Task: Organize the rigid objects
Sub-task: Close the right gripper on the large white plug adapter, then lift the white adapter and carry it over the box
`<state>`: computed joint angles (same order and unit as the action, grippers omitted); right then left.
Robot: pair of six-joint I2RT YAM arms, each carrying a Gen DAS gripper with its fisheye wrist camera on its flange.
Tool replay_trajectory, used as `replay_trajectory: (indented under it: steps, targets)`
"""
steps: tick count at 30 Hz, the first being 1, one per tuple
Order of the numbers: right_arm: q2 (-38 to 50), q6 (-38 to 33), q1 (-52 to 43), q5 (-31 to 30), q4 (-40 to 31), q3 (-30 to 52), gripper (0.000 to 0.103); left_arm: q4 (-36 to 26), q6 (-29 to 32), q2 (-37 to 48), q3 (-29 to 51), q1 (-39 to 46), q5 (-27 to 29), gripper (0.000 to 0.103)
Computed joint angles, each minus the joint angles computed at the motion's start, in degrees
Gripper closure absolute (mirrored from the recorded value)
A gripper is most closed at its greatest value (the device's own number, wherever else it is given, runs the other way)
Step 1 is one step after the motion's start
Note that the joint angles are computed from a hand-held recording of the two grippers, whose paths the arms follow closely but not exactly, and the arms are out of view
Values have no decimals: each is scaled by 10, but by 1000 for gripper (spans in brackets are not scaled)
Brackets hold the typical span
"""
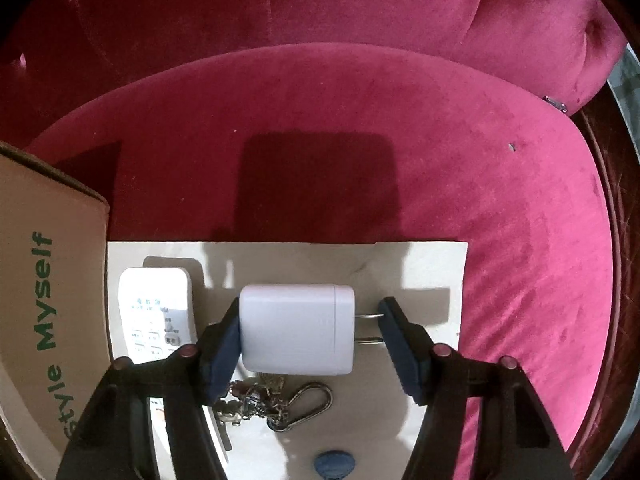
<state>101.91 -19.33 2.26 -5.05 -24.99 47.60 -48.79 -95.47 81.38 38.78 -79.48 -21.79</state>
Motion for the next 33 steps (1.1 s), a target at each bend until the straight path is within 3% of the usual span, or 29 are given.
replay_trajectory:
  steps: [11, 33]
  targets:
    - [-66, 16, 12, 9, -22, -31, 34, 1, 1, 7, 3, 0, 0, 87]
    - [-241, 50, 70, 16, -195, 8, 34, 2, -6, 3, 0, -6, -3, 87]
